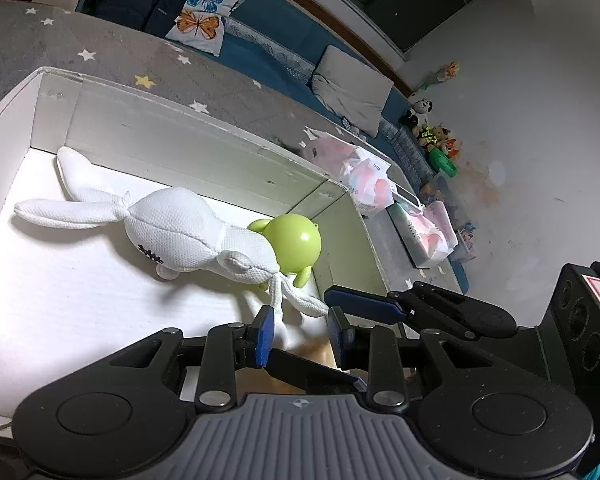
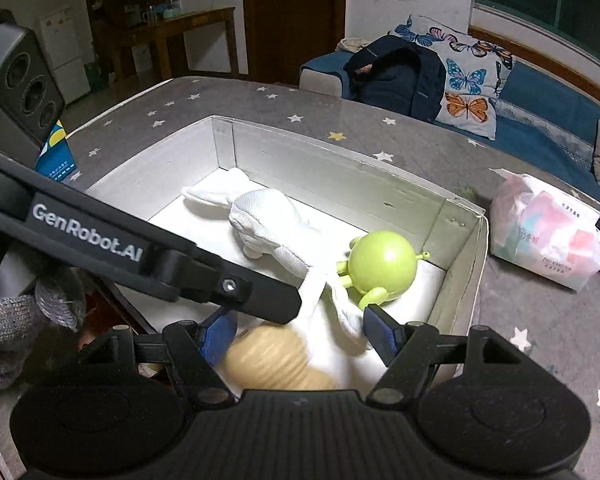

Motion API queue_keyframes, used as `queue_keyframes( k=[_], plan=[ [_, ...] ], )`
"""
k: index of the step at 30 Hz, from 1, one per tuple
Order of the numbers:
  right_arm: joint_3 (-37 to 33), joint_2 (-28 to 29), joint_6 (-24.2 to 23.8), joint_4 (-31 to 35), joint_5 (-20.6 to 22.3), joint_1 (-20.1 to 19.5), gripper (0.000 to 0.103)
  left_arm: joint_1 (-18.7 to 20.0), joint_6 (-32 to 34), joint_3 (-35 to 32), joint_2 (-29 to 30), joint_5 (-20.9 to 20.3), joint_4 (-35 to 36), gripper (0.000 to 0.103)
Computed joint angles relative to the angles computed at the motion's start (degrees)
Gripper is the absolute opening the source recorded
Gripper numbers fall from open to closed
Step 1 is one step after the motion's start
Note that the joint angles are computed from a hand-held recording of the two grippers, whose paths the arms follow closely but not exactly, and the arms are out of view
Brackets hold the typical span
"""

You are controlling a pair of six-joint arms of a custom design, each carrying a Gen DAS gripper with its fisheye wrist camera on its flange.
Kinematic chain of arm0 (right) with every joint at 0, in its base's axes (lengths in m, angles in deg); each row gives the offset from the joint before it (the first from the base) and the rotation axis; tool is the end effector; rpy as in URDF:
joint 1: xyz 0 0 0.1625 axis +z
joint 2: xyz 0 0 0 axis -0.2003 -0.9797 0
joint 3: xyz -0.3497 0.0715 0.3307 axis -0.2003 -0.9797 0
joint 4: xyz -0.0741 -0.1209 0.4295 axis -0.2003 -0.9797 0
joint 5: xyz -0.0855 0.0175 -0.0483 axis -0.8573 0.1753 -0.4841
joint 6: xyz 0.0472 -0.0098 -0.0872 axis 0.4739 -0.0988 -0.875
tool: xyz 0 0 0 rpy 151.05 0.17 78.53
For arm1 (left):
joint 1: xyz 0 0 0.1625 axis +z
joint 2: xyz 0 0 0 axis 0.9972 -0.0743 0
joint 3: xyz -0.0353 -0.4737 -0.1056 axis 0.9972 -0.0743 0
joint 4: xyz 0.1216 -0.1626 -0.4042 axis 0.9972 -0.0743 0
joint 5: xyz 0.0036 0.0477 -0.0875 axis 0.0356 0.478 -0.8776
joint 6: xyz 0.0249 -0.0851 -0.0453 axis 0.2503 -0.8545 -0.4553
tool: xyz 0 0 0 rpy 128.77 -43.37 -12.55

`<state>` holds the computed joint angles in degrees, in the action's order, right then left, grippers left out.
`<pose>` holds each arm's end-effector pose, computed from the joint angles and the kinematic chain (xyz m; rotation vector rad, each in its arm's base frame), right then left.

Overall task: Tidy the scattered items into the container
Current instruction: 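Lower the peanut toy into the box and open the left tool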

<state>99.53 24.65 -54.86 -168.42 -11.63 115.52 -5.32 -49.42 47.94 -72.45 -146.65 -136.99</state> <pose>0.3302 -0.8581 -0.0350 1.5819 -2.3706 0.2574 0.0424 -0.7063 0.2766 -0.1225 2.7887 -1.1388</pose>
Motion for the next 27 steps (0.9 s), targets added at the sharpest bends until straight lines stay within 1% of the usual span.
queue_keyframes(
  k=[7, 13, 19, 24, 27],
  plan=[
    [0.92, -0.53, 0.02, -1.46, 1.06, -0.30, 0.071, -0.11, 0.25, 0.25, -0.06, 0.47, -0.38, 0.031],
    [4.07, -2.43, 0.12, -4.30, 3.00, -0.56, 0.071, -0.76, 0.49, 1.25, -0.30, 1.79, -2.39, 0.031],
    [9.23, -5.32, -0.87, -9.66, 6.08, -0.79, 0.071, -2.05, 1.74, 3.59, -1.35, 4.20, -5.88, 0.031],
    [15.61, -8.44, -3.46, -16.17, 8.65, -1.18, 0.072, -3.45, 3.28, 7.12, -2.77, 6.00, -10.88, 0.031],
    [19.04, -10.27, -4.12, -18.63, 9.95, -1.57, 0.072, -4.28, 4.06, 9.68, -3.79, 6.89, -14.05, 0.031]
  ],
)
